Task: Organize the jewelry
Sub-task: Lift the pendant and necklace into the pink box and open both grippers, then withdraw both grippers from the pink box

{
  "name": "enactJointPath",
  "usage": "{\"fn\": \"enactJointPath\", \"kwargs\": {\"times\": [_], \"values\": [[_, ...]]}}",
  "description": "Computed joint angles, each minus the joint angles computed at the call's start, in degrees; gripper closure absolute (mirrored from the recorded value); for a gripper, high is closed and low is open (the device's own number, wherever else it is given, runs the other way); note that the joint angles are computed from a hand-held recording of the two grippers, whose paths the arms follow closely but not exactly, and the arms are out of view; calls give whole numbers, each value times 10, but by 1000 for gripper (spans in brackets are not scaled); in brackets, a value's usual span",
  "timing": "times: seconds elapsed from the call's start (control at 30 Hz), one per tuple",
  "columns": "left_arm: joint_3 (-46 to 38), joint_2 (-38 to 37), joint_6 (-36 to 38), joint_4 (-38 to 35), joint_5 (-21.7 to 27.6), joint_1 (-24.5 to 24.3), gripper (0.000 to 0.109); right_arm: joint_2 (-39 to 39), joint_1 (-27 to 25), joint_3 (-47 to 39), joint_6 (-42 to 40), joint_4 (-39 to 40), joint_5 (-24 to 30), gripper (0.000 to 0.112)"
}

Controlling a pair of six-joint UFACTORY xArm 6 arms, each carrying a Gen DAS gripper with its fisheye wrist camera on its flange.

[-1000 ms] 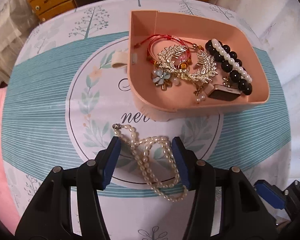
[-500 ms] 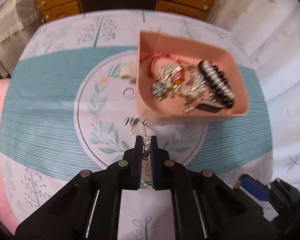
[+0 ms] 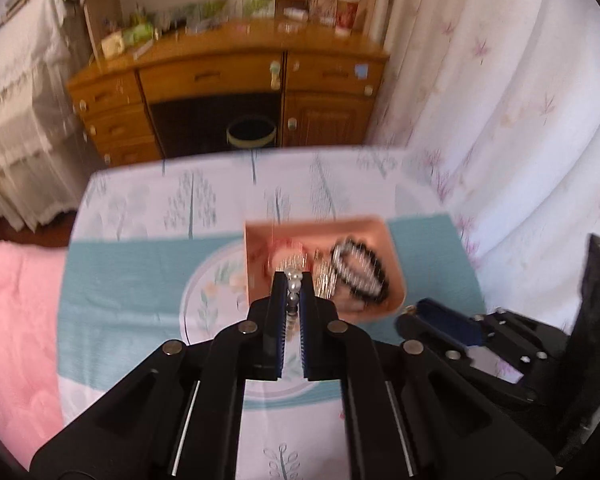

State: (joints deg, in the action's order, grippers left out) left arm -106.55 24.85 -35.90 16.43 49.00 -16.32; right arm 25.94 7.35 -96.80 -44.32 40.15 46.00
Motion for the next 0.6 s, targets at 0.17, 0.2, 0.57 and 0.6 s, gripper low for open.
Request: {"fn": "enactJointPath", "kwargs": {"times": [0.17, 0.2, 0.57, 0.6], "values": [[-97, 46, -12, 33, 27, 1, 105, 104, -6, -171, 85, -41, 83, 93], [-112, 58, -10, 31, 33, 2, 105, 134, -7, -217, 104, -51, 111, 93], [-140, 157, 22, -41, 35, 22, 105, 334, -5, -479, 228, -116, 255, 93], [-141, 162, 23, -43, 36, 22, 105, 340, -5, -483, 232, -115, 256, 92]]}}
